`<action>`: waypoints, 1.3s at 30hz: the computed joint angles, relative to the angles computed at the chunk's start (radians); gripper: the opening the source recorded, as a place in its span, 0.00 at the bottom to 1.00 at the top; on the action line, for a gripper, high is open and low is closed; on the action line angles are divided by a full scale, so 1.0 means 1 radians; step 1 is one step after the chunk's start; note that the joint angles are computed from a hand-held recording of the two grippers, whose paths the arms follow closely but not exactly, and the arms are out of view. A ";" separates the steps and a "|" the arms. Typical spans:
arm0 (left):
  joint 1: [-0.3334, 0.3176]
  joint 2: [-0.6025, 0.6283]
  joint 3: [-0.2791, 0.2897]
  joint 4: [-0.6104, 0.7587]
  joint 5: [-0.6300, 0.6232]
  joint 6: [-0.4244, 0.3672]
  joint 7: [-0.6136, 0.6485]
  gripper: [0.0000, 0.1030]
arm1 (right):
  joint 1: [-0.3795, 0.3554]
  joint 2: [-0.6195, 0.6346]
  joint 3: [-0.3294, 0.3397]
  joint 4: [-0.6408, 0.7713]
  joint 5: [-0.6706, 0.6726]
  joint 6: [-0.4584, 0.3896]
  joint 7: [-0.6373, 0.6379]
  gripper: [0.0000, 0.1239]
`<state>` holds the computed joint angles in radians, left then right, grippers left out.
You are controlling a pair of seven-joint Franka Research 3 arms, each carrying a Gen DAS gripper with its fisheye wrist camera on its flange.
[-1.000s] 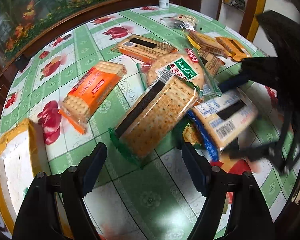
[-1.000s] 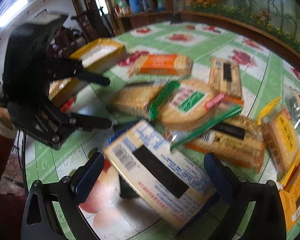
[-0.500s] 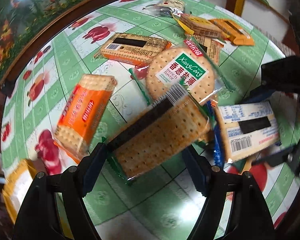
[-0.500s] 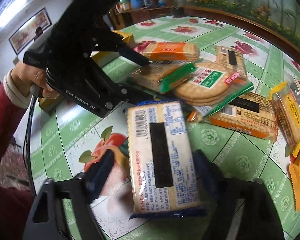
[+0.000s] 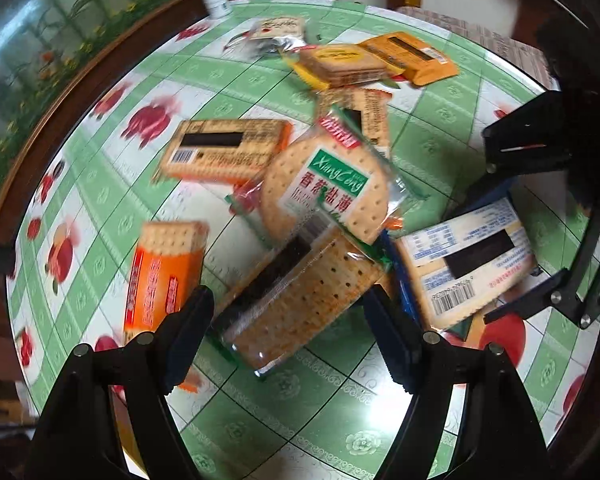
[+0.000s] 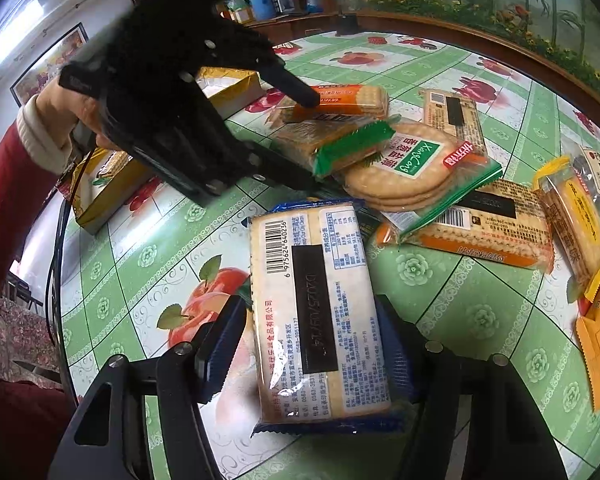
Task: Organize snacks
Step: 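Grasp second plain cracker pack with left tool while right tool holds white pack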
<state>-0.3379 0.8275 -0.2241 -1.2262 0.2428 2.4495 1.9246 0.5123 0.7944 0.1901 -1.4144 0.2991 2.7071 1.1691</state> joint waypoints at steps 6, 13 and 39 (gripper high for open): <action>-0.034 0.103 0.026 0.162 0.016 -0.111 -0.022 0.76 | -0.003 -0.004 0.003 -0.011 0.009 0.012 -0.005 0.53; 0.024 0.111 -0.005 0.167 -0.116 -0.165 -0.115 0.76 | -0.001 -0.009 0.003 -0.022 0.010 0.024 -0.002 0.53; 0.069 -0.321 -0.006 -0.682 -0.073 0.552 -0.732 0.43 | -0.101 -0.088 0.144 -0.236 0.107 0.321 0.086 0.46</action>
